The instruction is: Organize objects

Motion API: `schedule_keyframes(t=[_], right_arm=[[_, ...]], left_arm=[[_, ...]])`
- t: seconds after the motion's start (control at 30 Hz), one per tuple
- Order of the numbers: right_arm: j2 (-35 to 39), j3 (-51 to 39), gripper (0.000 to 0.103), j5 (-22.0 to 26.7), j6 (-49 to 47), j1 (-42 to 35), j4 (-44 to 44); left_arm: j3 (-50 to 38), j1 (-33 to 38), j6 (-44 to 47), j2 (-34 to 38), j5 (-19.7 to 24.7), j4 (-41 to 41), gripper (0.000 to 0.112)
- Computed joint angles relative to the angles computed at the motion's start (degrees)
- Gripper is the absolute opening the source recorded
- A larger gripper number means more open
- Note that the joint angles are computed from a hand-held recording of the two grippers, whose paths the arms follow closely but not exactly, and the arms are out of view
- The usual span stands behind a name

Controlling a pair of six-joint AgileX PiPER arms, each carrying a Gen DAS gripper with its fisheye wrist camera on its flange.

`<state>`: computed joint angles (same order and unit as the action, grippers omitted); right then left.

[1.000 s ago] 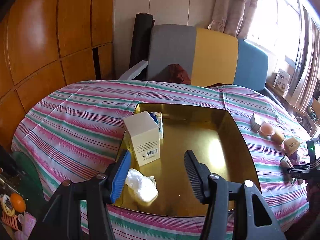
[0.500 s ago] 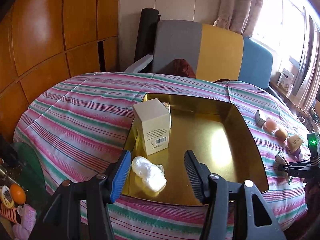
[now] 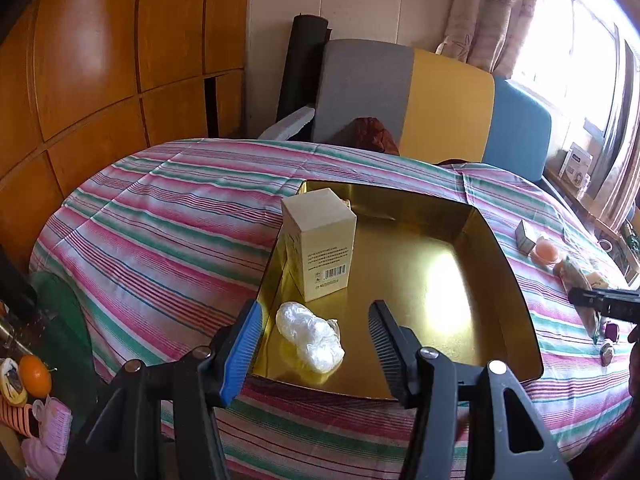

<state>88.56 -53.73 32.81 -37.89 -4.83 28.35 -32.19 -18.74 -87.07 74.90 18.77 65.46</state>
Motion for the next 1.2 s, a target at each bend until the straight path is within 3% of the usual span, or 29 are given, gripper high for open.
schedule_keyframes(t=[0.13,0.23,0.47,0.63,0.73,0.97,1.2], right_arm=[[0.69,-3.66,0.041,3.4,3.34,7.43,2.38],[4.14,-7.22,0.041,3.54,10.57,15.16,-0.6],[19.41,-17.55,0.041,3.84,31.75,27.43,-11.54],[26.22,-22.44,0.047,7.2,23.78,28.35,5.05],[26.31,-21.25,0.054,8.22,16.21,27.61,14.16],[19.69,-14.61,0.06,2.14,13.33,27.99,11.98],[10.09,-4.27,0.065,-9.5,13.58,29.54,4.13]], left_arm=[[0.81,1.44,0.04,-1.1,-0.24,-0.19,0.056],[1.73,3.7,0.84,-2.28,-1.21,-1.04,0.056],[3.12,10.37,6.98,-3.76,-4.06,-6.37,0.056],[3.64,13.82,10.59,-3.76,-6.18,-9.28,0.056],[3.81,14.82,11.36,-3.53,-7.01,-9.63,0.056],[3.7,13.92,12.61,-2.92,-7.56,-10.83,0.056],[2.99,8.16,8.29,-4.09,-4.06,-7.05,0.056]])
